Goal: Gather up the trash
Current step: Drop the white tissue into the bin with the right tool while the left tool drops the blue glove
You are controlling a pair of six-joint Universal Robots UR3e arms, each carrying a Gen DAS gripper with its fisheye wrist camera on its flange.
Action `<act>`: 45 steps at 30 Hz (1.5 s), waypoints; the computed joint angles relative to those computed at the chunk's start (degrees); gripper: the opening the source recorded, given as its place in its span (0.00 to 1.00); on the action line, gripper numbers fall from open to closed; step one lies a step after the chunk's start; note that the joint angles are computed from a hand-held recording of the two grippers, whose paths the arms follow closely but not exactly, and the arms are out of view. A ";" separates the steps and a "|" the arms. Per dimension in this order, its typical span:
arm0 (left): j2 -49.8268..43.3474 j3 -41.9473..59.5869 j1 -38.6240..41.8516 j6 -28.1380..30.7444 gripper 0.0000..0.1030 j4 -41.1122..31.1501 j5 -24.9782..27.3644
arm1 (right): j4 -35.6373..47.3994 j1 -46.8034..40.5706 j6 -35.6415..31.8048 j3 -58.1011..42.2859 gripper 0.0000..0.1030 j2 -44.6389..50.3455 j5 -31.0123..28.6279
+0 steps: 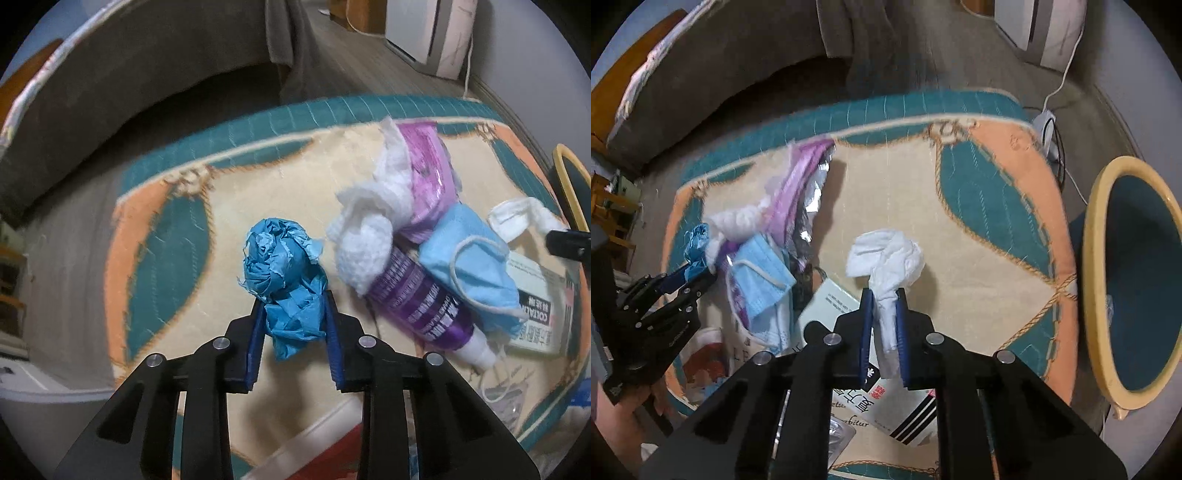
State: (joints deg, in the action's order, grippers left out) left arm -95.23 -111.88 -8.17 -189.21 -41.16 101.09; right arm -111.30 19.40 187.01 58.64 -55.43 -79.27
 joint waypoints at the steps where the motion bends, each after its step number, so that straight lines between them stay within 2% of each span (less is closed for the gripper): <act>1: -0.41 0.94 -0.43 -0.63 0.30 -0.06 1.00 | -0.15 -0.60 -0.05 0.25 0.11 -0.49 0.50; 6: 2.53 4.58 -1.03 -2.77 0.30 0.54 2.51 | -2.53 -3.64 0.16 4.33 0.11 -5.85 3.65; 10: 3.74 9.00 -3.25 -3.32 0.30 0.95 1.83 | -3.89 -6.52 -0.21 7.14 0.11 -9.69 6.47; 15: 1.44 16.70 -7.58 -3.80 0.30 -0.03 1.08 | -5.46 -8.93 -2.64 9.05 0.11 -13.37 5.22; 18: -0.19 21.03 -9.82 -4.59 0.30 -1.00 0.68 | -6.52 -11.52 -2.99 11.03 0.11 -15.61 6.76; 28: -10.80 36.13 -18.43 -5.71 0.30 -3.84 2.13 | -8.18 -20.56 -6.48 17.46 0.11 -23.05 10.41; 32: -14.56 40.76 -20.79 -5.58 0.30 -4.94 2.25 | -8.95 -22.48 -8.11 19.82 0.11 -24.63 10.01; 45: -31.62 63.70 -28.38 -3.97 0.30 -13.78 3.04 | -8.54 -31.55 -12.74 24.87 0.11 -29.92 11.95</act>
